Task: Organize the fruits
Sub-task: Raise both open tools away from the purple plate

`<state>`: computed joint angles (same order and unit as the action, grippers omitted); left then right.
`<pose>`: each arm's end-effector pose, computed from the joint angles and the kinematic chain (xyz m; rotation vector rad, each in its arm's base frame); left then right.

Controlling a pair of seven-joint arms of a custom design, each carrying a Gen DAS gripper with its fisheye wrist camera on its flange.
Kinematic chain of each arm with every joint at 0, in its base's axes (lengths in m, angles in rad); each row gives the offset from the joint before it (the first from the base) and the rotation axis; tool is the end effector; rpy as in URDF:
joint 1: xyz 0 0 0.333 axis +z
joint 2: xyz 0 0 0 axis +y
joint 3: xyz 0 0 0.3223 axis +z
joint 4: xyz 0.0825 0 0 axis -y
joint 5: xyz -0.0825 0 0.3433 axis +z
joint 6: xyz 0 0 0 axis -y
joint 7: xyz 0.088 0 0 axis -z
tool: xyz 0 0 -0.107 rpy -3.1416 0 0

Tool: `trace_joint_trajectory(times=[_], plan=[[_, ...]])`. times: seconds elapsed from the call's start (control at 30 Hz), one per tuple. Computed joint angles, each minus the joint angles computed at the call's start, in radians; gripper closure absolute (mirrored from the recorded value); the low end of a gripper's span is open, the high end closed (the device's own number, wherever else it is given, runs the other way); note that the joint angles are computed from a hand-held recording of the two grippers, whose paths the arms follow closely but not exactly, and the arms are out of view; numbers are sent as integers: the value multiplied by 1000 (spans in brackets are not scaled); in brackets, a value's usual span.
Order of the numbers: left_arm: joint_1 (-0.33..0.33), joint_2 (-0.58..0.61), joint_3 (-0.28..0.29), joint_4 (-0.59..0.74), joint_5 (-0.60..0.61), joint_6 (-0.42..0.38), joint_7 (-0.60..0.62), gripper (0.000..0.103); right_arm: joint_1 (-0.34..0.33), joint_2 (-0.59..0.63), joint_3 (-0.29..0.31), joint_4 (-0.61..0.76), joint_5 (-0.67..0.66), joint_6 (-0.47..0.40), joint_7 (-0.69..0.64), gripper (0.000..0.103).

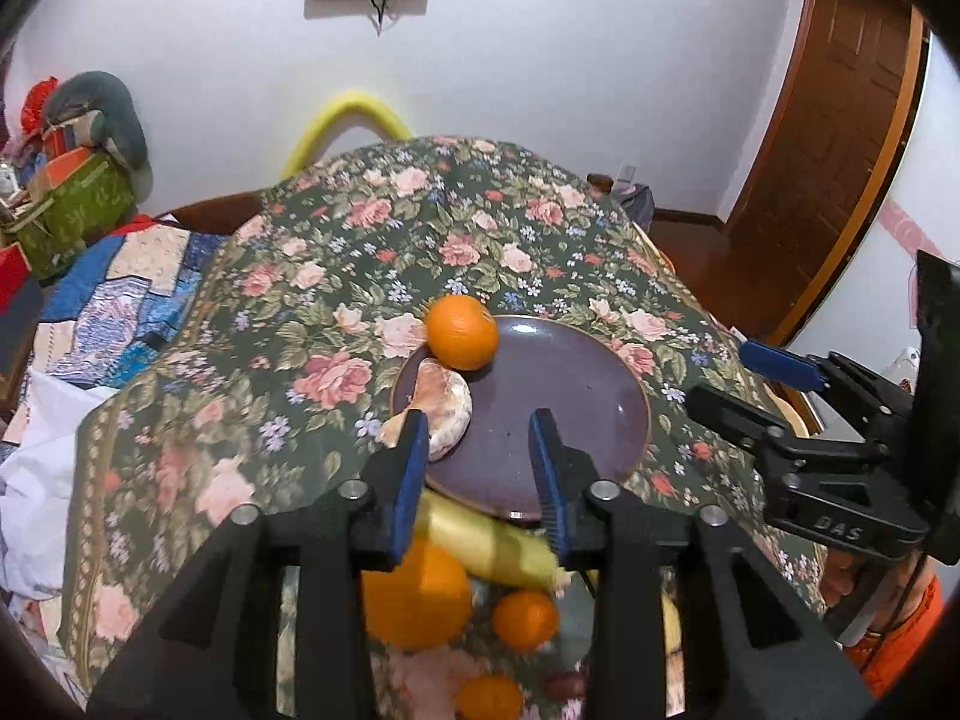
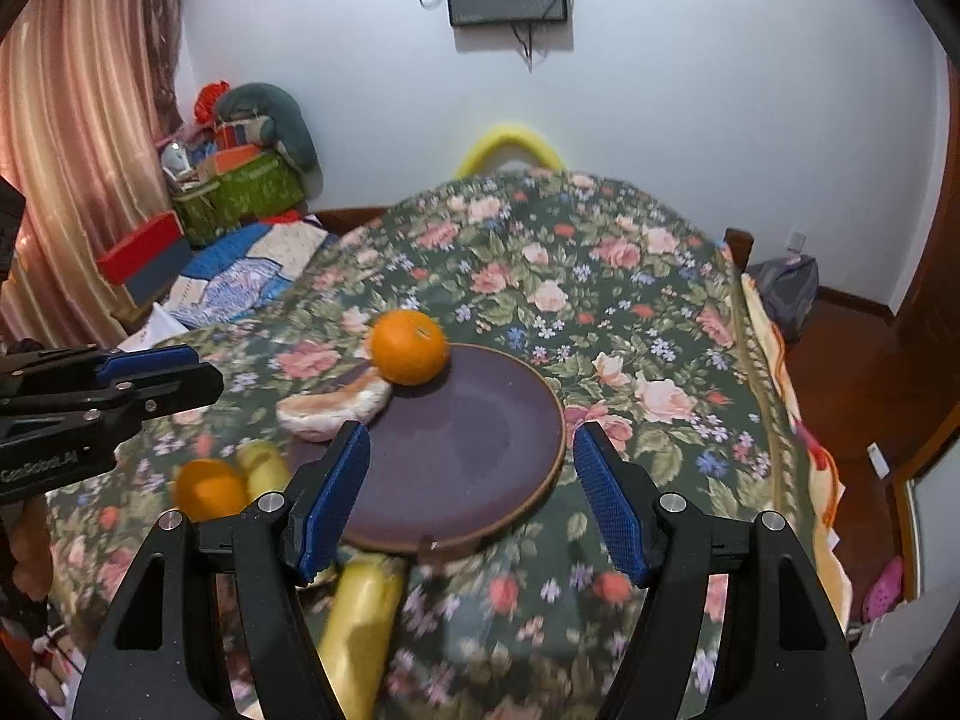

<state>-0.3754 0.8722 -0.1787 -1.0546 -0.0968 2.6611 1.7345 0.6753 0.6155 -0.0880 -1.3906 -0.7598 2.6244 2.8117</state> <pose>0.7006 -0.3581 0.4192 -1.3386 2.3436 -1.0184 0.5891 0.4322 0.4369 -1.6476 1.7586 -0.6715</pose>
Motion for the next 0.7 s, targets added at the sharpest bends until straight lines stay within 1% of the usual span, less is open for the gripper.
trace_joint_trajectory(times=[0.03, 0.13, 0.2, 0.27, 0.3, 0.4, 0.5, 0.6, 0.67, 0.7], plan=[[8, -43, -4, -74, -4, 40, 6, 66, 9, -13, -6, -18, -11, 7, 17, 34], [27, -138, -18, -234, -19, 119, 26, 65, 39, -65, -19, -85, -66, 18, 88, 31], [39, -198, -27, -335, -31, 170, 41, 57, 51, -91, -11, -114, -95, -1, 116, 31], [50, -246, -35, -421, -44, 219, 56, 53, 61, -118, 0, -149, -126, -17, 148, 31], [53, -269, -39, -459, -50, 237, 62, 53, 61, -127, 9, -160, -137, -22, 159, 31], [81, -330, -66, -565, -85, 270, 88, 53, 62, -156, 33, -202, -166, -34, 197, 31], [92, -370, -75, -638, -109, 291, 103, 52, 61, -177, 61, -233, -182, -52, 213, 30], [106, -404, -87, -705, -134, 312, 120, 48, 63, -184, 82, -248, -191, -70, 220, 28], [109, -422, -89, -744, -146, 329, 128, 47, 68, -188, 94, -261, -197, -79, 231, 25], [110, -427, -89, -759, -149, 334, 132, 47, 68, -186, 100, -264, -196, -77, 233, 21]])
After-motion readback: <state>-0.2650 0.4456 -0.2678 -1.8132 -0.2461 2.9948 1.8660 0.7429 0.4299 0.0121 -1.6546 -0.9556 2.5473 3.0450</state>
